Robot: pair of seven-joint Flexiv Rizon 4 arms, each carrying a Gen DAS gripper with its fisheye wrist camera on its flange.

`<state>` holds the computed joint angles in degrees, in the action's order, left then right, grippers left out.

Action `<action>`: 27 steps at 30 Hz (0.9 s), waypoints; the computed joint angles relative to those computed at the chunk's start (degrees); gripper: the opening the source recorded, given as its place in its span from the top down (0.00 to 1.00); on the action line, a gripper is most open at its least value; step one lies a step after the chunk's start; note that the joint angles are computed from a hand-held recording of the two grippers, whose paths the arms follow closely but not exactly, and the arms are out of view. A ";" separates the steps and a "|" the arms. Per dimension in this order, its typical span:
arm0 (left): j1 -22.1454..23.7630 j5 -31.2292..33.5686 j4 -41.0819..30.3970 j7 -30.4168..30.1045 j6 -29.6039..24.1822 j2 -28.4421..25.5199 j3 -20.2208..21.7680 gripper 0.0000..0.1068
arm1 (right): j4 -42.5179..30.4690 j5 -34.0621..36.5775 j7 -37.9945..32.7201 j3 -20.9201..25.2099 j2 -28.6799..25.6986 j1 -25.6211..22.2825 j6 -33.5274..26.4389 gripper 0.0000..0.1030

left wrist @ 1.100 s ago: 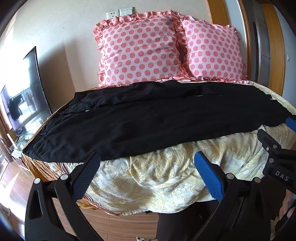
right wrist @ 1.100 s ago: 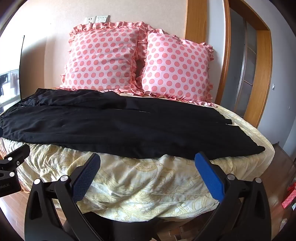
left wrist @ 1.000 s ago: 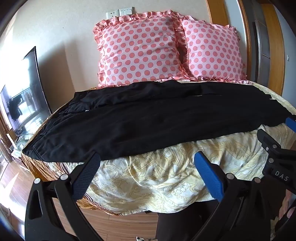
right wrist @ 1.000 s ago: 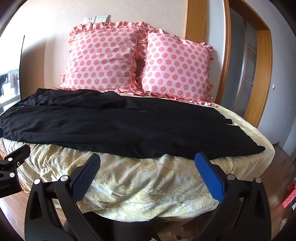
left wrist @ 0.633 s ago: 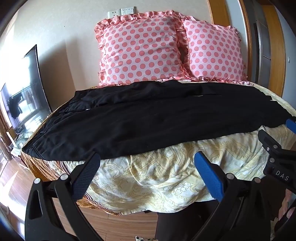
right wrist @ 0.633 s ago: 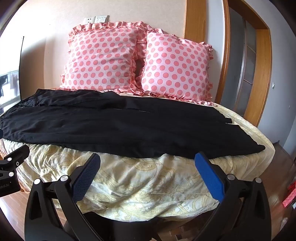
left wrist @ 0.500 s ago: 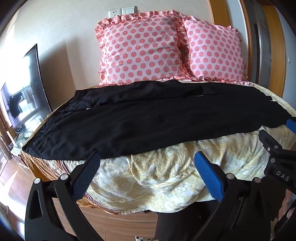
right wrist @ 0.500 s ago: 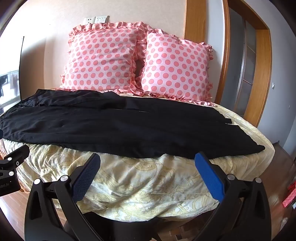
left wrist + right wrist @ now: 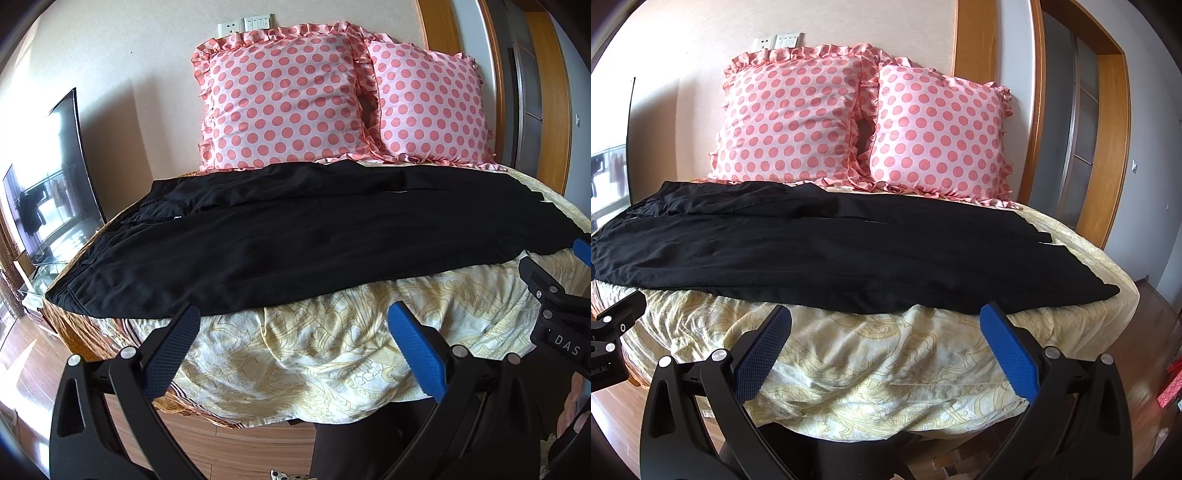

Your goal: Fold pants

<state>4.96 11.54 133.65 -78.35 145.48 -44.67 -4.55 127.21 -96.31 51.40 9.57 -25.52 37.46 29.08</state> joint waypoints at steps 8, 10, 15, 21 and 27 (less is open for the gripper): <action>-0.31 -0.26 -0.06 -0.06 0.02 -0.03 0.05 0.05 | 0.19 -0.17 0.11 0.03 0.22 -0.20 0.13 0.01; -0.30 -0.23 -0.07 -0.06 0.03 -0.05 0.06 0.05 | 0.20 -0.21 0.15 0.05 0.26 -0.26 0.21 0.01; -0.11 -0.01 0.00 -0.13 0.21 -0.12 0.11 0.05 | 0.26 -0.25 0.33 0.07 0.27 -0.25 0.18 0.01; -0.08 0.03 -0.01 -0.10 0.19 -0.14 0.11 0.05 | 0.29 -0.22 0.44 0.09 0.24 -0.23 0.11 0.01; 0.77 0.72 -0.22 -0.22 -0.74 0.46 -0.09 0.05 | 0.36 -0.42 0.57 0.08 0.32 -0.35 0.24 0.01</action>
